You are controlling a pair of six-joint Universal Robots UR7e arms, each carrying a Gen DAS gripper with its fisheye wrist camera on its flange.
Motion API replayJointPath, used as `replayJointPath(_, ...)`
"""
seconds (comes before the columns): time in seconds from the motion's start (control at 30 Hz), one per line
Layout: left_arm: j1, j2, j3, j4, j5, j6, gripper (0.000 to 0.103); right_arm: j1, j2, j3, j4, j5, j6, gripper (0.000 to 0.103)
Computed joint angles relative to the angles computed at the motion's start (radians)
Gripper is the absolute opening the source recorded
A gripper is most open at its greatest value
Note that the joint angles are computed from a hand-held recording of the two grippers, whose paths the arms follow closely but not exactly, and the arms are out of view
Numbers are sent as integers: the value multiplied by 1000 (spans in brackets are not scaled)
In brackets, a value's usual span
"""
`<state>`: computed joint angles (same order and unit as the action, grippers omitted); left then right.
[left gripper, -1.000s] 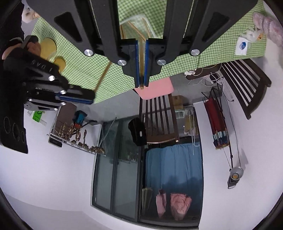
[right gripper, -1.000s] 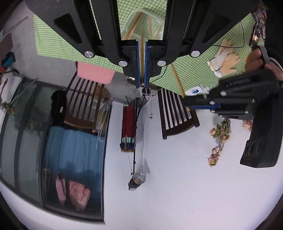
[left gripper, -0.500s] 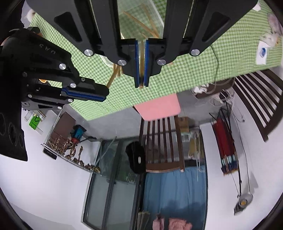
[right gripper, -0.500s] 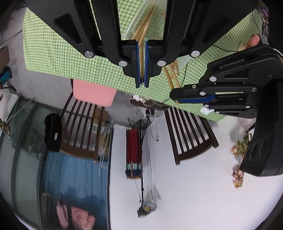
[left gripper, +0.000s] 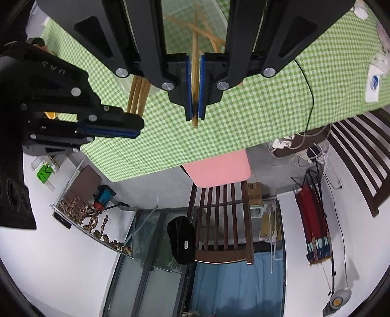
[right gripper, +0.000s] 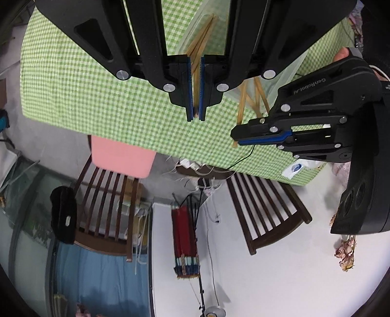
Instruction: Organize utensils
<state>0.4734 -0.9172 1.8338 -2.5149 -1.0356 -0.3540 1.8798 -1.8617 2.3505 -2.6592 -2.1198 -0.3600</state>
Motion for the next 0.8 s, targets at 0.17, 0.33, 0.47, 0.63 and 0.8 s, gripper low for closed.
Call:
replayJointPath(0.17,-26,-44,27,32,28,-16,3,52,-37,-4,-13,-38,25,13)
replayJointPath(0.33,-79,-120,63,79,67,-49,22,153,-90,-17,46,-126,60,24)
replayJointPath(0.47,-132,-198,102,114,93,-97,27,250,-144,-25,153,-209,124,32)
replayJointPath(0.63,-208,-303,159,215,101,-201,54,364,-199,-22,288,-306,225,51)
replayJointPath(0.8,-287,-387,223,307,111,-314,60,495,-241,-11,438,-392,358,58)
